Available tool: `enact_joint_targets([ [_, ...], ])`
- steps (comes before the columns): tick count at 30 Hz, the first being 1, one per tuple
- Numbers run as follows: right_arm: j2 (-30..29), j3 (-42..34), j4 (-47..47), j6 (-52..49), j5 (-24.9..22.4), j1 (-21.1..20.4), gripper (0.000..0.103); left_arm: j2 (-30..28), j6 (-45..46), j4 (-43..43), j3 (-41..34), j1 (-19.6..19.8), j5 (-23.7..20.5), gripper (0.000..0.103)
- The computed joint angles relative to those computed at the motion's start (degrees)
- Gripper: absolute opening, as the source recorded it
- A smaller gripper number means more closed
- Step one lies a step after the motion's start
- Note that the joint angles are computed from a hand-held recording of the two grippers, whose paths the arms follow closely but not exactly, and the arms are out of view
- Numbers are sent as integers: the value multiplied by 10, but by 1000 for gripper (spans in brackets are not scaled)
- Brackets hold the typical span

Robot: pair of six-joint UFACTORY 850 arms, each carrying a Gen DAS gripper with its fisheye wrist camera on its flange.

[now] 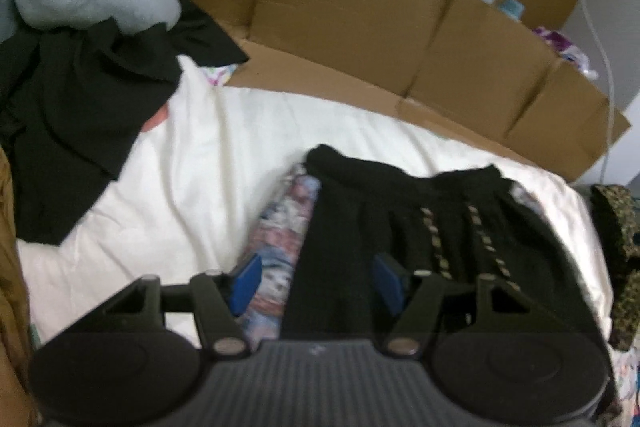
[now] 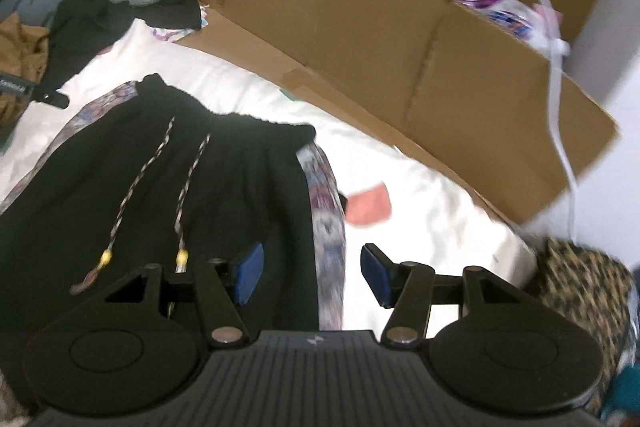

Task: Fold clothes
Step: 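Open the right tool and release the waistband onto the sheet, then open the left tool and press the black shorts flat on the sheet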

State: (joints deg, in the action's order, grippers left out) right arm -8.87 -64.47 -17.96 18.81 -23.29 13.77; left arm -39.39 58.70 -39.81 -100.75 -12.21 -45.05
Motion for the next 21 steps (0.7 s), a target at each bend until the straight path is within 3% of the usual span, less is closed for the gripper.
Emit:
enact_joint_targets([
  [6,142,133,-57,117,-30,-1,61,81,20,-35,102,-2,-20,65],
  [10,226,216,-108,220,-51,14,61,139,48,-11,172,-8,-34,65],
  [15,305,314,-150,343,-61,46,61,173,72,71,212,-30,-92,67],
  [21,343,401,-128,427,-24,64,59,199,72,126,241,-69,-102,67],
])
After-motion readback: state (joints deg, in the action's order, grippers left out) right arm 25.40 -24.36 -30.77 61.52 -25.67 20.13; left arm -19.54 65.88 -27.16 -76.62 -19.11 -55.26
